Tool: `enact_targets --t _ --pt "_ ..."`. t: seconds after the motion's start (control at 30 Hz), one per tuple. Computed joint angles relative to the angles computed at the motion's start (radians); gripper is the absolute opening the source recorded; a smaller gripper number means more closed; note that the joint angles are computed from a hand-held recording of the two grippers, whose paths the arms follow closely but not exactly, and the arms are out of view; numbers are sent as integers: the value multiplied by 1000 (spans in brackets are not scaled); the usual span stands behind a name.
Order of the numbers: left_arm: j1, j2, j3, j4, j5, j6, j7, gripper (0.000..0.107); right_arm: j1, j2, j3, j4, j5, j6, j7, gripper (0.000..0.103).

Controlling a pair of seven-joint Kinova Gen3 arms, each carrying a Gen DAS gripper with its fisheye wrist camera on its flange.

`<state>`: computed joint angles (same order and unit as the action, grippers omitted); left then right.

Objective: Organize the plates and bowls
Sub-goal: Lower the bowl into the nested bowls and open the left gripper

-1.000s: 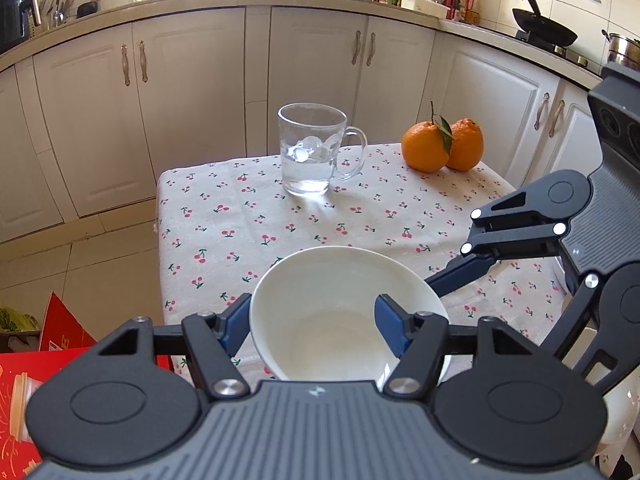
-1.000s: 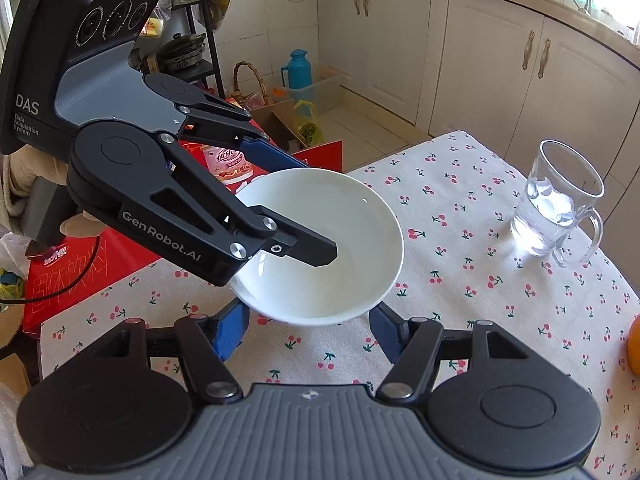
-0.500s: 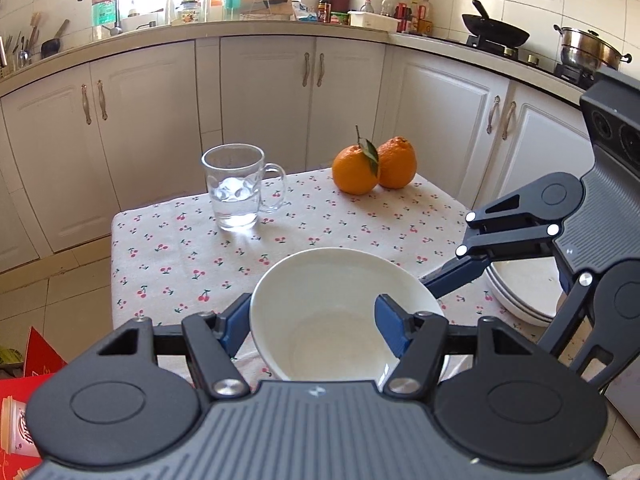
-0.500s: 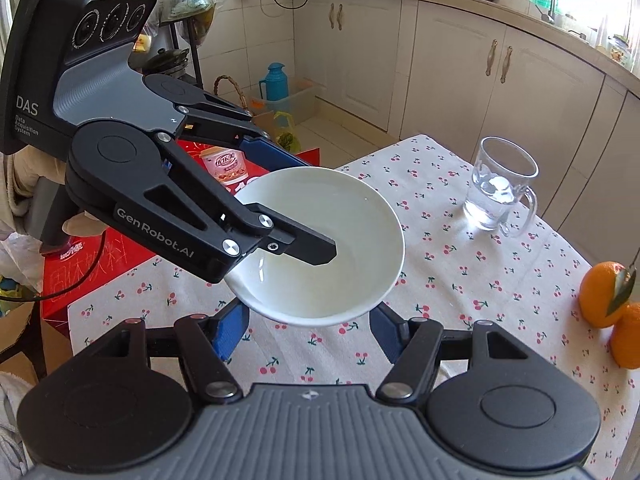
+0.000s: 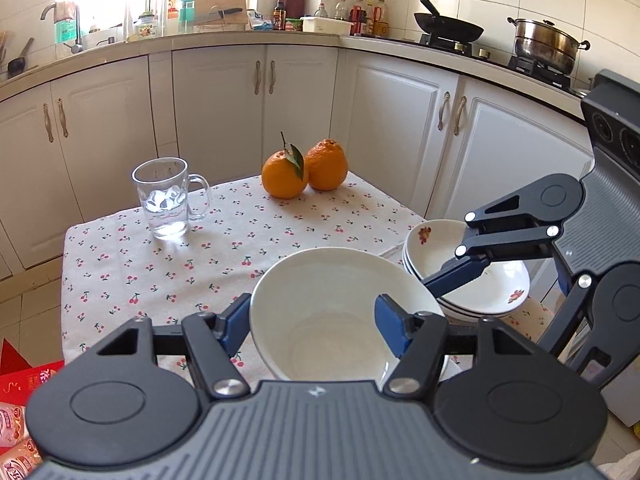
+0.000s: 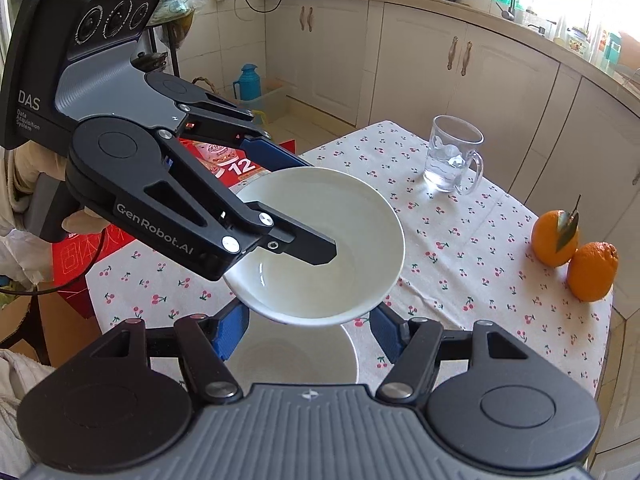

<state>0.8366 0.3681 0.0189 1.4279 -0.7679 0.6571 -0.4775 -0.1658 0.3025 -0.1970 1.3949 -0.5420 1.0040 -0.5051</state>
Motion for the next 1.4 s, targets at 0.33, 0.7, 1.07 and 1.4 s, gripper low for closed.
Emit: enact_targets --t 0.33,0.7,1.07,1.4 --pt "30 29 10 -24 28 0 -2 65 31 -75 28 116 -28 -13 26 71" --pt "36 41 5 -17 89 -9 -12 65 38 -66 39 156 -35 -4 41 72" --pt "30 42 1 -7 113 -24 -21 65 38 -59 38 155 -31 2 37 72" --pt "60 24 -34 37 74 -72 20 86 53 -54 32 159 -57 4 52 86"
